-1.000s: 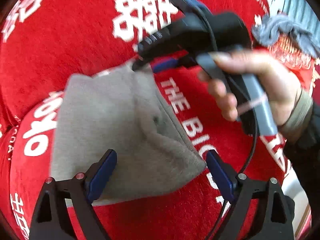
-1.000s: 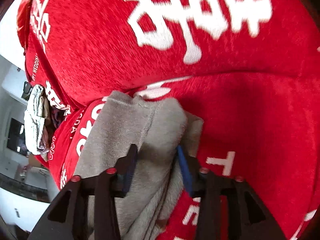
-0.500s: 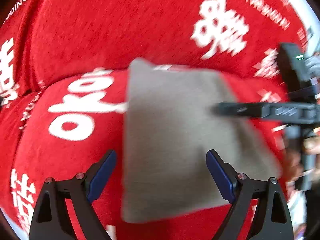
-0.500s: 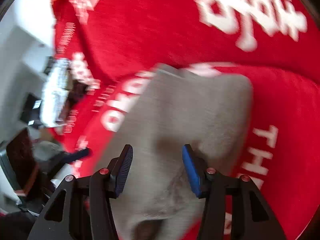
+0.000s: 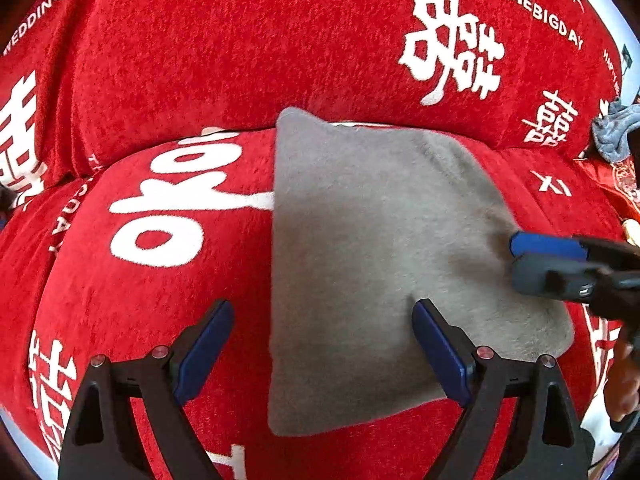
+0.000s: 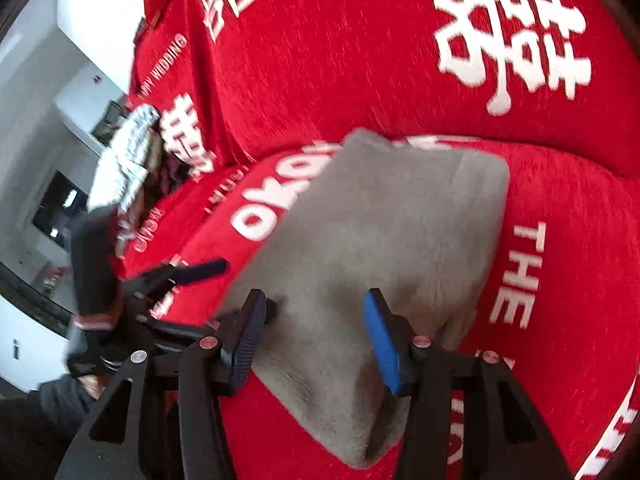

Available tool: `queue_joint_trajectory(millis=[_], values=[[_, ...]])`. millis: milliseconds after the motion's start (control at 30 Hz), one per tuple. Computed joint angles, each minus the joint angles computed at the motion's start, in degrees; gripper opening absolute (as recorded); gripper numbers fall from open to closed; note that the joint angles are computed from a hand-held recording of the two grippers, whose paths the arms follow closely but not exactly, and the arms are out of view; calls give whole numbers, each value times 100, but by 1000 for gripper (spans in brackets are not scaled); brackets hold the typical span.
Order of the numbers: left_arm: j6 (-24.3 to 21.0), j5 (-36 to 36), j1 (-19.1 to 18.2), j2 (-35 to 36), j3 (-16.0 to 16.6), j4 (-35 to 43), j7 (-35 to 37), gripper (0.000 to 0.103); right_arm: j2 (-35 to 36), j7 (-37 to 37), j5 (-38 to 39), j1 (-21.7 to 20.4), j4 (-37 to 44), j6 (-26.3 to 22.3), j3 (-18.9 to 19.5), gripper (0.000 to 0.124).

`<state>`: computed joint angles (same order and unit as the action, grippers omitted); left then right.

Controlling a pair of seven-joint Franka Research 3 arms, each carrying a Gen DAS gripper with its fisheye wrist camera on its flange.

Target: Fold small clothes

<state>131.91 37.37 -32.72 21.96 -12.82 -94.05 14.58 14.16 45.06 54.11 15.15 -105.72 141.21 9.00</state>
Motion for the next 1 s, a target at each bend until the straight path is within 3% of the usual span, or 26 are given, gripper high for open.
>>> queue_joint_trajectory(millis=[67,167,367,400,500,533,600,700,800,1000], values=[[116,-46,48,-55,-14,-132,16,92,26,296,-221,54,-106,233,-79,51],[236,-55,74,-96,-24,-253,34,92,-17,47,427,-176,-251,91,-11,47],[367,-75,116,-182,-49,-391,121,92,-287,-93,700,-175,-631,323,-77,48],[379,-92,132,-224,-60,-433,173,92,-410,56,640,-177,-790,555,-74,49],[494,-2,184,-475,-34,-644,101,92,-674,1542,-966,320,-1303,2006,-403,67],[647,-12,257,-593,-17,-766,11,92,-742,1561,-989,236,-1382,2170,-337,70],[993,-334,498,-663,-62,-870,111,92,-752,1229,-512,57,-1291,1927,-253,75],[1722,-1472,1010,-446,-300,-826,1056,92,-534,1246,-366,-27,-956,1586,-242,75],[1492,-1853,1018,-39,-234,-347,1351,92,-152,1661,-575,9,-527,1387,-203,75],[1570,-2518,1097,561,-343,195,2114,92,529,1869,-479,-134,232,816,-28,75]])
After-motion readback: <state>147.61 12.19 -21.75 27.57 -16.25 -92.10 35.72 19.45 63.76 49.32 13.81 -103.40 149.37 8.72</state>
